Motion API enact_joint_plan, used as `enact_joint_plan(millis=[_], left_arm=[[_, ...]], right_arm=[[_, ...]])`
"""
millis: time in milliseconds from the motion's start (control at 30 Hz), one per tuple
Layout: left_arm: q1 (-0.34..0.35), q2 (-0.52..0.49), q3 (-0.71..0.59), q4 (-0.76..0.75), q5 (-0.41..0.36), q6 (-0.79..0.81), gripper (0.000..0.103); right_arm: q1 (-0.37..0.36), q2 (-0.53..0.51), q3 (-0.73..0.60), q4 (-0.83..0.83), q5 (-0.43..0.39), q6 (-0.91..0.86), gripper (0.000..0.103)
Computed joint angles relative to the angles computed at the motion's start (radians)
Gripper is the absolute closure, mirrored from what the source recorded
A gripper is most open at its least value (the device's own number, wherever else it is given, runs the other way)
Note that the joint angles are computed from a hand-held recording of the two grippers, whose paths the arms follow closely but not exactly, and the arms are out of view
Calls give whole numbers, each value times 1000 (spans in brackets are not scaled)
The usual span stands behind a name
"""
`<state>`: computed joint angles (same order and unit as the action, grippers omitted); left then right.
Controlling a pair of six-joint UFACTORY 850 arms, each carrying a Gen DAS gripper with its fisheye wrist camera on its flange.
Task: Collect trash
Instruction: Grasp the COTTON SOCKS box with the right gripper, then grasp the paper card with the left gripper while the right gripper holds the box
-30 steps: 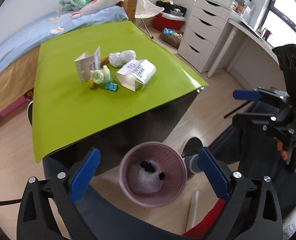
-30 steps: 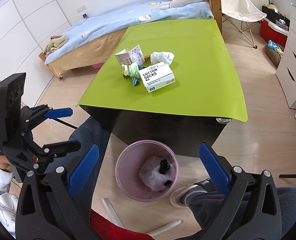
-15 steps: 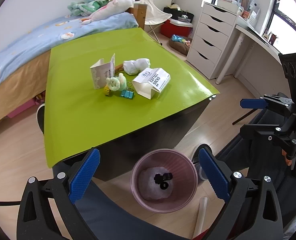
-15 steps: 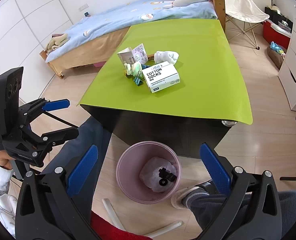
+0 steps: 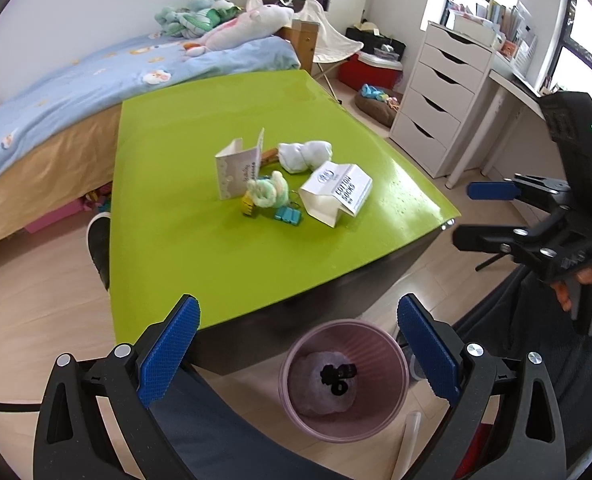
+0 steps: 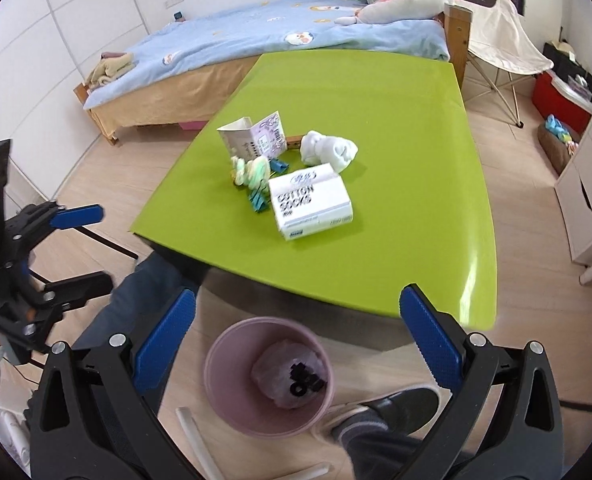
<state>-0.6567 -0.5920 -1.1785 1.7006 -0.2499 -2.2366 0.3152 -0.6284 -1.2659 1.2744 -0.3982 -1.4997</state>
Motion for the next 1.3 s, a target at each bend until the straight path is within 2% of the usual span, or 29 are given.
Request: enact_joint_plan(millis=[367,633,867,900,967,1067,1300], left_arm=[[16,1,10,4,9,-27,8],[25,-4,17,-14,27,-20,8],[35,-5,24,-2,37,-42,8],[37,-6,24,-3,39,-41,8],[36,-7,23,0,38,-42,8],[41,-9,18,-11,42,-22,8],[51,-17,-11,-76,37,72,8]], right_arm=[[41,-172,-239,-372,-9,278,3],[64,-284,-397,-624,-62,492,3],[72,-307,-431,-627,-71,469,4],[73,-306,-429,-623,-70,465,6],[78,-315,-442,-658,-70,498,25],[81,-323,-451,-689,-70,521,38],[66,-292,-410,-560,-47,421,38]])
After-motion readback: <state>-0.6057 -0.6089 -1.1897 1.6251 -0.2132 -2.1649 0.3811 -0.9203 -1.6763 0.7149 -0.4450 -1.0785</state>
